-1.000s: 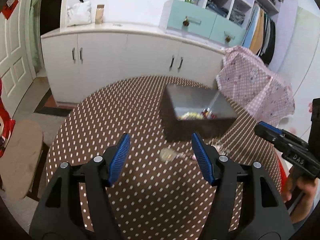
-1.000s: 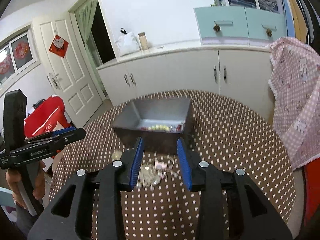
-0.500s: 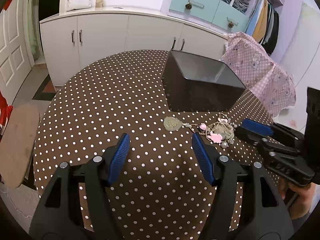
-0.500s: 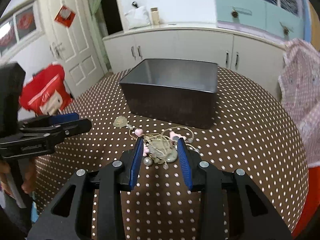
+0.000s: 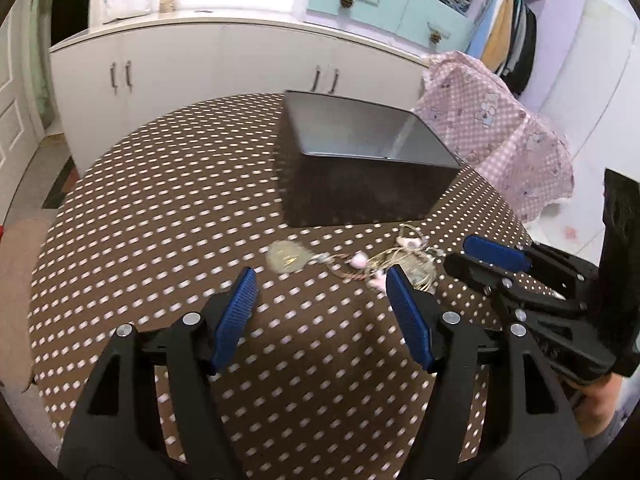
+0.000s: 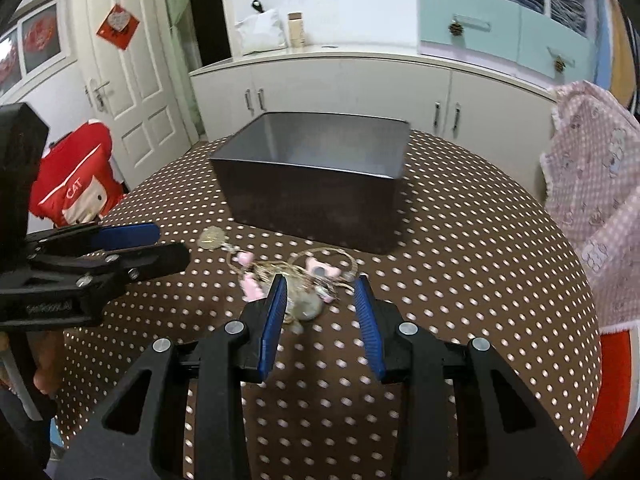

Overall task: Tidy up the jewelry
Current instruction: 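Move both grippers back to the tangled chains and charms on the table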

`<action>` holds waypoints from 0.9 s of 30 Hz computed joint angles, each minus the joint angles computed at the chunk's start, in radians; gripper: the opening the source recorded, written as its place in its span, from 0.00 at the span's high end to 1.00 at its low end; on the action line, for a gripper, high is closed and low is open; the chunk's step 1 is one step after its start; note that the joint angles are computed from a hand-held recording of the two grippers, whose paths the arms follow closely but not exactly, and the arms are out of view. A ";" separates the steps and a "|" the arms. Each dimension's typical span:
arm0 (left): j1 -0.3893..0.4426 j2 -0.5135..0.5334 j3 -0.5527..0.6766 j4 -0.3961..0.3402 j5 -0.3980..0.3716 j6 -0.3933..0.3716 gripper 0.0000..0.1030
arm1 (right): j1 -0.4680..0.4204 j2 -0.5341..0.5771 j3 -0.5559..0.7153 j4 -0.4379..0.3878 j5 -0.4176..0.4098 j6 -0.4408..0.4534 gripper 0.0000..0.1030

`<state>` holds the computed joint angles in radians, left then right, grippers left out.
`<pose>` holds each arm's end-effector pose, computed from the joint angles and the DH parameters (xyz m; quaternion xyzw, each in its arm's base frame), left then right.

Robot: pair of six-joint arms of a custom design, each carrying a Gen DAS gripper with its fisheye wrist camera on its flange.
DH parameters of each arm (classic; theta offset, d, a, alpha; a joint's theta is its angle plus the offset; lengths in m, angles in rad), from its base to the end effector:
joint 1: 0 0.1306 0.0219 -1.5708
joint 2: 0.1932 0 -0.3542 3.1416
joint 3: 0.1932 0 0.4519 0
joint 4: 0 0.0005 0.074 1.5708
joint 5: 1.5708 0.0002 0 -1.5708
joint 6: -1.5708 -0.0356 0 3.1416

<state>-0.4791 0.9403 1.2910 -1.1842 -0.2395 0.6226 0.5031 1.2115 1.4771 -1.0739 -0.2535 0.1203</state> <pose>0.3312 -0.1631 0.5262 -0.1093 0.9207 -0.0923 0.3632 0.4114 0.2360 0.5200 -0.3271 0.8620 0.1854 0.3400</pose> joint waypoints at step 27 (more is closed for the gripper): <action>0.037 0.031 0.033 0.041 0.024 -0.029 0.98 | -0.060 -0.021 -0.024 -0.002 -0.108 -0.002 0.68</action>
<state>-0.4425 0.9710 1.3242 -1.1435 -0.2155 0.5935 0.4433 1.1901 1.4526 -1.0758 -0.3611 0.1181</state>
